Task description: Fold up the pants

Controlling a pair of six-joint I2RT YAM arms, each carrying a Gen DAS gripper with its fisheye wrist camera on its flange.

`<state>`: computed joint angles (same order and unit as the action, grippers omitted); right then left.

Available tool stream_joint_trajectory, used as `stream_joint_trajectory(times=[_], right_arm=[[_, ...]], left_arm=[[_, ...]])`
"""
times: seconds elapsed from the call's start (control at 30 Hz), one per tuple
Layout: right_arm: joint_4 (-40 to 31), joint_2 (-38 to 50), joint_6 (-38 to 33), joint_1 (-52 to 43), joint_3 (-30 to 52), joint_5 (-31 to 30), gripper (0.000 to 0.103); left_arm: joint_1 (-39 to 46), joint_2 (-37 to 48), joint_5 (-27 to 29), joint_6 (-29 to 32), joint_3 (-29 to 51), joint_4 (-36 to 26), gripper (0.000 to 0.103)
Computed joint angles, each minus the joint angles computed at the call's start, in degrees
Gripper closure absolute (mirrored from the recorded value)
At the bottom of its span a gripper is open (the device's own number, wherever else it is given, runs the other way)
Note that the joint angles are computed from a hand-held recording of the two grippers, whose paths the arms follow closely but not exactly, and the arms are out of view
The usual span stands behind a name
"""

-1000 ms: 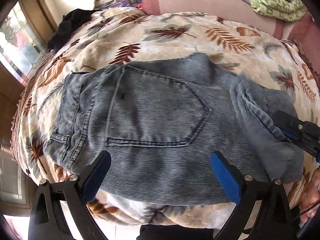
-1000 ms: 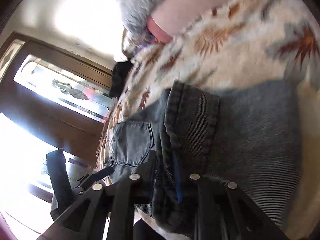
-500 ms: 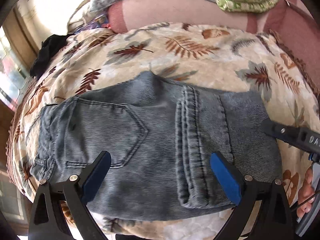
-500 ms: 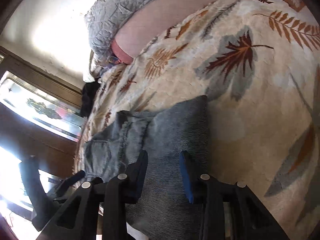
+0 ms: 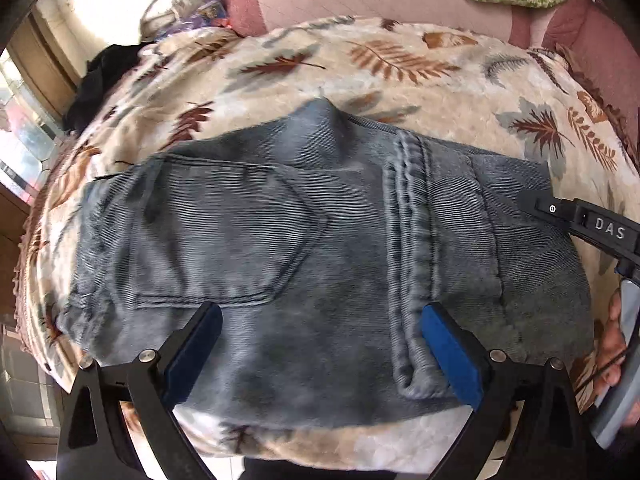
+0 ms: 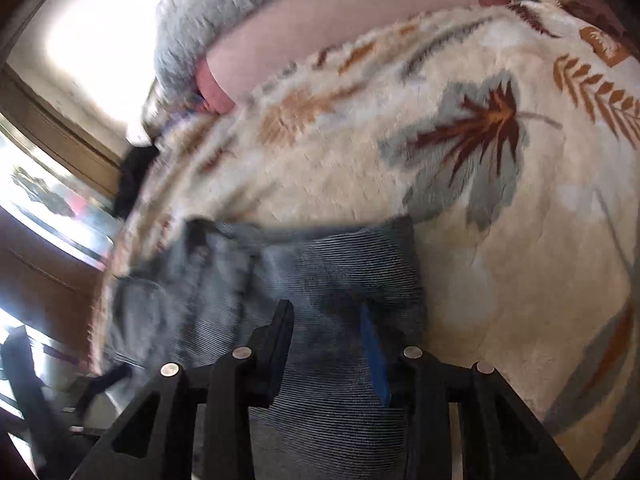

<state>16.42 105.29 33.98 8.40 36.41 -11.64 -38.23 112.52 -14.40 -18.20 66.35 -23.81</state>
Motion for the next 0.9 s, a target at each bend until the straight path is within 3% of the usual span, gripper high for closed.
stream_joint_trajectory(times=[0.07,0.23,0.3,0.33,0.43,0.57,0.77,0.9], right_arm=[[0.2,-1.8,-1.1,2.0,-0.9,3.1,0.064],[5.7,-6.4,-1.7,3.8,-6.2,2.9,0.064],[7.0,-8.7,-1.7,5.5,-7.7,4.0,0.059],[8.0,-9.5,-1.7,6.2,-8.6,4.4,0.049],[10.6,-11.6,-1.5,8.3,-10.4,5.3,0.046],[11.8,-12.8,-1.9,10.6,-11.4,7.6,0.046],[13.5,-14.1,-0.9,8.9,-13.1,7.9,0.046],[14.0,-16.1,-0.5,6.9,-14.8,7.1,0.046]], left_arm=[[2.3,-5.9,-0.2,1.4,-6.2,2.5,0.003],[17.2,-20.0,3.2,4.3,-21.1,8.4,0.003],[26.4,-23.9,6.8,5.7,-24.9,9.7,0.003],[30.8,-24.8,8.4,6.5,-25.9,10.2,0.003],[42.5,-25.2,12.1,10.4,-26.6,10.0,0.003],[52.0,-23.8,22.8,11.2,-25.8,8.0,0.003],[55.4,-16.2,37.2,4.9,-21.4,4.8,0.003],[53.1,-11.9,39.6,-2.1,-18.7,7.0,0.003]])
